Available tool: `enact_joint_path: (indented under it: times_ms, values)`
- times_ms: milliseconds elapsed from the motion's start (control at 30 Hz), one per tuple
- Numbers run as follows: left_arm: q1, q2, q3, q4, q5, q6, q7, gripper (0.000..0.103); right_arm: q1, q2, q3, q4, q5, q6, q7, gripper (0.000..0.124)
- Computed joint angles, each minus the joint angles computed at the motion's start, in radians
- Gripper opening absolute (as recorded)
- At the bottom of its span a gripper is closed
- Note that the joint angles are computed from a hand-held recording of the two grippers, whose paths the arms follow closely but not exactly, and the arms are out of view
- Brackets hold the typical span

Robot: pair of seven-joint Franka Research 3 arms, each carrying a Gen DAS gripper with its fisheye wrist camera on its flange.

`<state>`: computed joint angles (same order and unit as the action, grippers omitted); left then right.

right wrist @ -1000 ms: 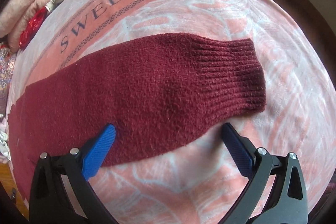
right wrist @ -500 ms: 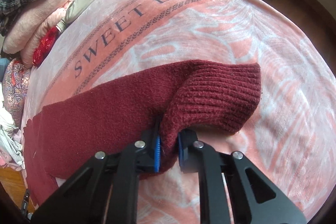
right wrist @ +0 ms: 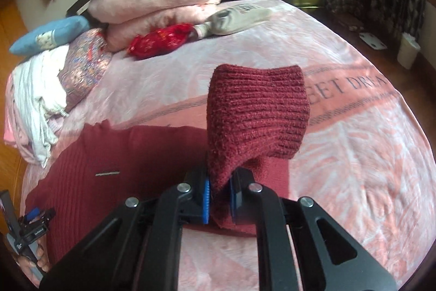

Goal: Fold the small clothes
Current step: 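Grasp the red sweater's sleeve cuff with the right gripper and lift it, then lay the sleeve across the sweater body and open the right gripper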

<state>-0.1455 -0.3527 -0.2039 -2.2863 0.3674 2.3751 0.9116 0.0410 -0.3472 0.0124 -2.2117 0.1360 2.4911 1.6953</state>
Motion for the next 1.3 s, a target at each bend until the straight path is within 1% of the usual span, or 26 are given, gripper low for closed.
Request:
enact_joint_path:
  times_ms: [167, 267, 333, 367, 400, 467, 500, 533, 567, 600, 700, 833, 900, 1000, 1167, 1200, 1233, 1267, 1300]
  values:
    - [0.004, -0.014, 0.022, -0.015, -0.024, 0.000, 0.029, 0.099, 0.066, 0.096, 0.089, 0.067, -0.090, -0.026, 0.031, 0.009]
    - [0.011, -0.015, 0.028, -0.021, -0.034, -0.001, 0.038, 0.099, 0.117, 0.156, 0.100, 0.093, -0.109, -0.054, 0.030, 0.010]
    - [0.013, -0.015, 0.031, -0.026, -0.044, 0.000, 0.045, 0.099, 0.152, 0.184, 0.093, 0.097, -0.085, -0.077, 0.000, 0.012]
    - [0.014, -0.013, 0.033, -0.026, -0.049, -0.001, 0.048, 0.099, 0.167, 0.195, 0.090, 0.098, -0.068, -0.090, -0.012, 0.018]
    - [0.016, -0.011, 0.033, -0.026, -0.051, -0.002, 0.049, 0.099, 0.182, 0.203, 0.081, 0.102, -0.028, -0.108, -0.039, 0.028]
    - [0.019, -0.007, 0.031, -0.025, -0.053, -0.004, 0.049, 0.099, 0.208, 0.192, 0.050, 0.086, 0.121, -0.119, -0.133, 0.040]
    - [0.019, -0.005, 0.029, -0.023, -0.053, -0.005, 0.047, 0.099, 0.217, 0.180, 0.035, 0.079, 0.197, -0.126, -0.179, 0.040]
    - [0.019, -0.002, 0.027, -0.019, -0.054, -0.007, 0.044, 0.099, 0.222, 0.172, 0.017, 0.081, 0.274, -0.151, -0.227, 0.040]
    - [0.018, 0.000, 0.025, -0.016, -0.055, -0.009, 0.042, 0.099, 0.220, 0.165, 0.000, 0.087, 0.337, -0.180, -0.261, 0.040]
    - [0.016, 0.003, 0.023, -0.013, -0.058, -0.009, 0.042, 0.099, 0.209, 0.150, -0.001, 0.081, 0.347, -0.174, -0.255, 0.040]
    - [0.003, 0.018, 0.013, 0.005, -0.066, -0.009, 0.040, 0.099, 0.170, 0.102, -0.003, 0.056, 0.313, -0.134, -0.225, 0.041]
    - [-0.052, 0.054, 0.017, 0.041, -0.164, -0.009, 0.093, 0.099, 0.112, 0.053, -0.023, 0.009, 0.275, -0.107, -0.170, 0.042]
    - [-0.085, 0.091, 0.012, 0.075, -0.223, -0.007, 0.131, 0.099, 0.086, 0.047, -0.027, -0.005, 0.245, -0.103, -0.149, 0.042]
    - [-0.120, 0.158, 0.005, 0.136, -0.313, -0.007, 0.176, 0.099, 0.066, 0.038, -0.041, -0.024, 0.234, -0.101, -0.159, 0.042]
    - [-0.139, 0.291, -0.036, 0.254, -0.306, -0.044, 0.157, 0.099, 0.046, 0.040, -0.045, -0.029, 0.198, -0.082, -0.201, 0.043]
    - [-0.141, 0.307, -0.039, 0.265, -0.312, -0.043, 0.153, 0.095, 0.042, 0.038, -0.048, -0.033, 0.199, -0.077, -0.208, 0.043]
    - [-0.142, 0.328, -0.040, 0.279, -0.328, -0.041, 0.154, 0.086, 0.039, 0.036, -0.049, -0.037, 0.197, -0.070, -0.213, 0.044]
    - [-0.143, 0.338, -0.041, 0.285, -0.346, -0.039, 0.160, 0.080, 0.036, 0.041, -0.047, -0.036, 0.193, -0.061, -0.215, 0.045]
    - [-0.143, 0.349, -0.042, 0.291, -0.376, -0.035, 0.172, 0.066, 0.033, 0.039, -0.046, -0.040, 0.189, -0.054, -0.216, 0.045]
